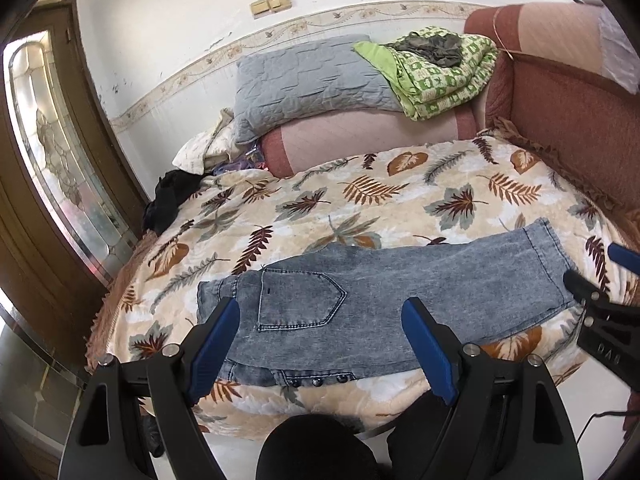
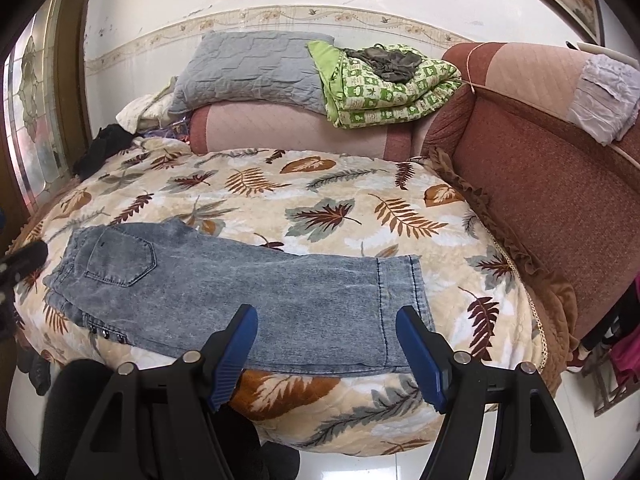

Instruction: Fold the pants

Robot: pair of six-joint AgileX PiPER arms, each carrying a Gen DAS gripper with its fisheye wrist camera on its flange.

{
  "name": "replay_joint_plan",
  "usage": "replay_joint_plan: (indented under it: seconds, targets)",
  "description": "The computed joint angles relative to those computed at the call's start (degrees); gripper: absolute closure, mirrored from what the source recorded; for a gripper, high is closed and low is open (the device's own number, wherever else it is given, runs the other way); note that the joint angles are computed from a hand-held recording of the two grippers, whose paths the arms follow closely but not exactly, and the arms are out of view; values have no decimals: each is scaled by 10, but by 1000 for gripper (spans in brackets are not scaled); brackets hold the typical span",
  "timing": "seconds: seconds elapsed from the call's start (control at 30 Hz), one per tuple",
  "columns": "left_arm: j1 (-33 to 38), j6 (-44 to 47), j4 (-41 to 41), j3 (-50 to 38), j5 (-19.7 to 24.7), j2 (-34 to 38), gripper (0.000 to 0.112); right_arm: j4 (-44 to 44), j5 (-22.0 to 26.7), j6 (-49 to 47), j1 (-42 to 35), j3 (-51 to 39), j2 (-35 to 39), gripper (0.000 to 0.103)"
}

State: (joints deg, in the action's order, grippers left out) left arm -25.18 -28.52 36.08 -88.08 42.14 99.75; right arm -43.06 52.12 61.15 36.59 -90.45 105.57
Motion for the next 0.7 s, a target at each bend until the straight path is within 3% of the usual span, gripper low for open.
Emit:
replay_joint_plan:
  seconds: [0.43, 0.7]
  targets:
    - [26, 30, -40, -32, -4, 29, 29, 11, 41, -41, 1, -56, 33, 28]
    - [10, 46, -42, -135, 51, 112, 29, 53, -2, -84, -40, -66, 62, 28]
